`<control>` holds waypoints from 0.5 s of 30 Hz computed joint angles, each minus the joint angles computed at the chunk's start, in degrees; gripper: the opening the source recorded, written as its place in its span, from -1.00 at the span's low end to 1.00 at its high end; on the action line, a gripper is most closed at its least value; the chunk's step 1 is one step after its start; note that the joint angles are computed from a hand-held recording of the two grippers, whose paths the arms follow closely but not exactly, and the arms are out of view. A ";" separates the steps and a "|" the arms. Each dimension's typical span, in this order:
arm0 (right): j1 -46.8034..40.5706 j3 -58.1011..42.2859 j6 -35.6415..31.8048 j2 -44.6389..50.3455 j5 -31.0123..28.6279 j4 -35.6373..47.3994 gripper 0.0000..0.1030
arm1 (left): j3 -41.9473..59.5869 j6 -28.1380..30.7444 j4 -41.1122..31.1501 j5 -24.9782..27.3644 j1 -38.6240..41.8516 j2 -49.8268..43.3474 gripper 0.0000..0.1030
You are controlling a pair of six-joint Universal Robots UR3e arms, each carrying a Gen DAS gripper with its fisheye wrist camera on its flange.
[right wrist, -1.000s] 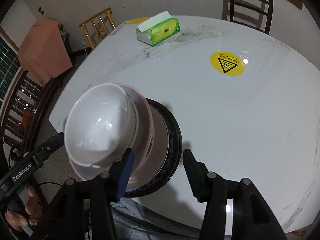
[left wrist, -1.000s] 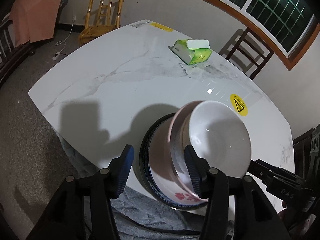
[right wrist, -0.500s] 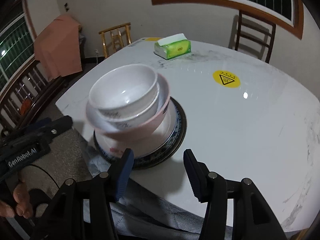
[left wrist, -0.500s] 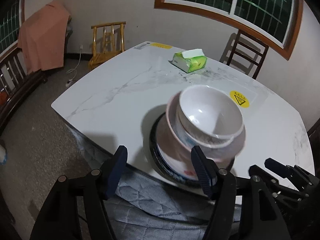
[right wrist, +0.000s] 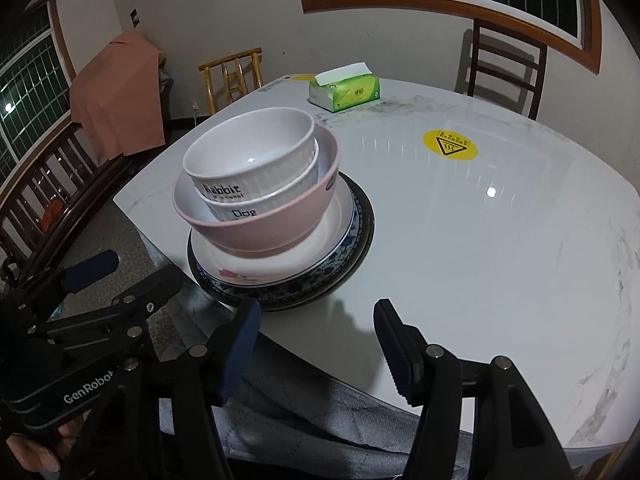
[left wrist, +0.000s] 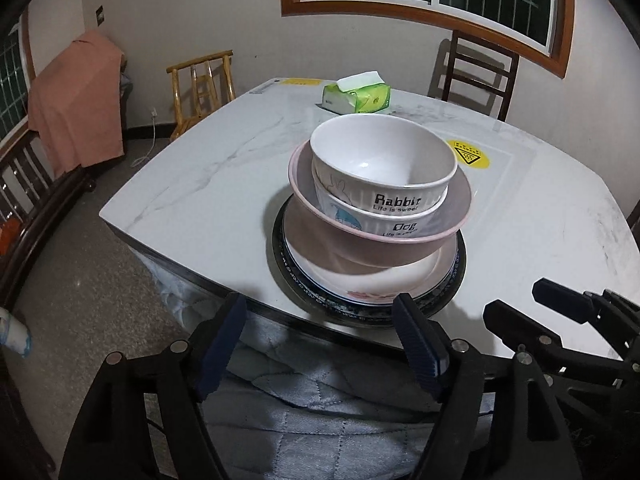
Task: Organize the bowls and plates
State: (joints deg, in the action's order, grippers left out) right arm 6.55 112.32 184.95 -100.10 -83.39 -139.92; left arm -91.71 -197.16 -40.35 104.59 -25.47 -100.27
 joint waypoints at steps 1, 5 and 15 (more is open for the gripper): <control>0.17 0.19 0.04 0.04 -0.33 -0.22 0.24 | -0.20 -0.21 0.01 -0.10 0.07 0.08 0.47; 0.60 0.92 0.03 -0.10 -0.41 -0.70 0.27 | -0.37 -1.15 -0.28 1.28 0.04 -0.08 0.55; 1.39 0.53 0.57 1.34 -1.15 -1.22 0.32 | -0.54 -1.70 -1.09 1.87 0.45 -0.24 0.56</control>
